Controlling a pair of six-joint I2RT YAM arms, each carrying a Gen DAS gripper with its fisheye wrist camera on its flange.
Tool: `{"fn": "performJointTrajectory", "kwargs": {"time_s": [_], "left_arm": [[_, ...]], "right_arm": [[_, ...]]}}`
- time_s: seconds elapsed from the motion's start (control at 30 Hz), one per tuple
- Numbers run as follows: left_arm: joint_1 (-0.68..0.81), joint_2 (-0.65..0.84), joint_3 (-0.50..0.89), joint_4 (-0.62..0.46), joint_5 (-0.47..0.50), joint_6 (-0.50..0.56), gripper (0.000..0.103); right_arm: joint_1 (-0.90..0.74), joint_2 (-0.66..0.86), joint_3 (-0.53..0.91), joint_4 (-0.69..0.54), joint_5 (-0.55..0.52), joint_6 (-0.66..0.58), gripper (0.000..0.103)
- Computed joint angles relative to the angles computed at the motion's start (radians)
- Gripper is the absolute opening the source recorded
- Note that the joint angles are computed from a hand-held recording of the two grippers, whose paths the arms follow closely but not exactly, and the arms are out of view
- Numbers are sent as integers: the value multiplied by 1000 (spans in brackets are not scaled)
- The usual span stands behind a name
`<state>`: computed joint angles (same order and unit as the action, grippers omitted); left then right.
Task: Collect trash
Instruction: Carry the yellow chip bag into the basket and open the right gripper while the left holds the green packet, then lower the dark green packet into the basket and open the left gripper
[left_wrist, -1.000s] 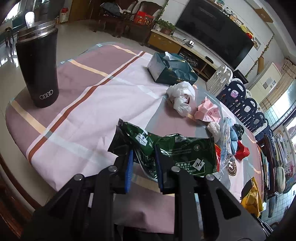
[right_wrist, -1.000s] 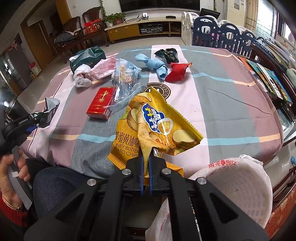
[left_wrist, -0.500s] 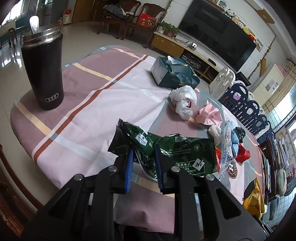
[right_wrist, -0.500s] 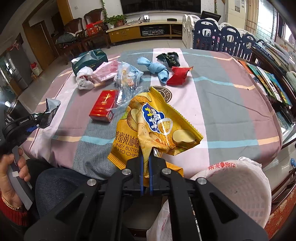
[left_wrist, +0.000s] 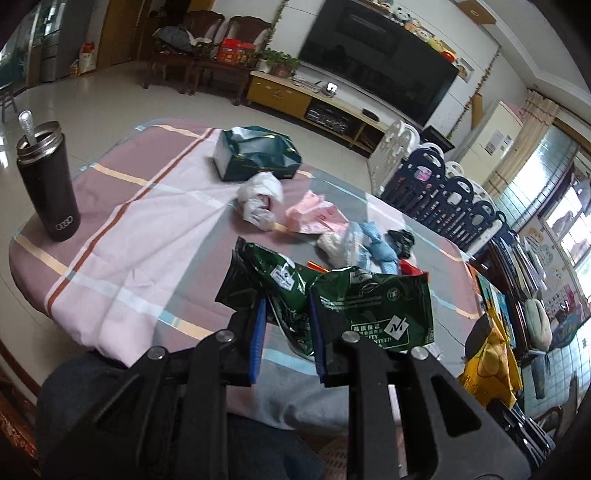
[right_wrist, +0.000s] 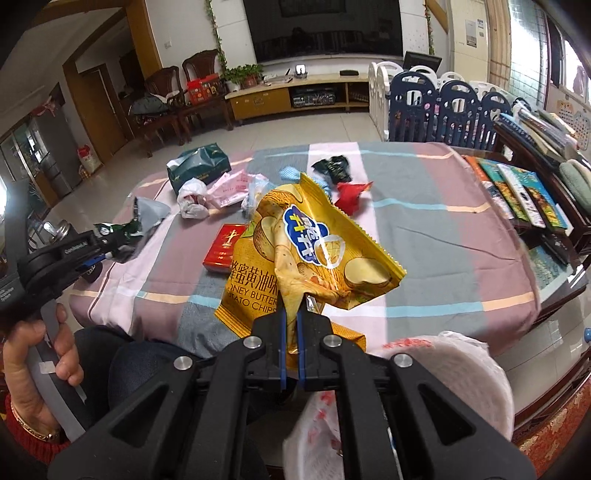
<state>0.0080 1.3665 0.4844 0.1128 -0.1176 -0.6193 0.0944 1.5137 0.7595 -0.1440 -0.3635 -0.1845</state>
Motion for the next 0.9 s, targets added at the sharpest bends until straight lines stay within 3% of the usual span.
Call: {"fn": "performJointTrajectory", "kwargs": {"time_s": [0.13, 0.27, 0.43, 0.53, 0.67, 0.77, 0.8, 0.83, 0.9], "left_arm": [[-125, -27, 15, -37, -6, -26, 23], [-261, -53, 48, -91, -68, -48, 23], [-418, -83, 96, -159, -163, -60, 23], [-503, -79, 129, -190, -205, -65, 23], [-575, -63, 156, -206, -236, -63, 23], [-608, -45, 167, -208, -249, -65, 23], [-613, -41, 168, -207, -249, -64, 23], [-616, -38, 169, -207, -249, -64, 23], [-614, -29, 169, -201, -244, -62, 23]], "right_arm": [[-166, -86, -41, -71, -49, -118, 5], [-316, -62, -70, -123, -62, -239, 5], [-431, 110, -83, -149, -21, -325, 5], [-432, 175, -110, -108, 54, -336, 5], [-446, 270, -61, -169, 68, -331, 8], [-485, 275, -36, -208, 39, -325, 36], [-504, 264, -29, -219, 21, -320, 50], [-521, 254, -18, -231, 6, -317, 55], [-555, 230, 4, -246, -24, -290, 56]]}}
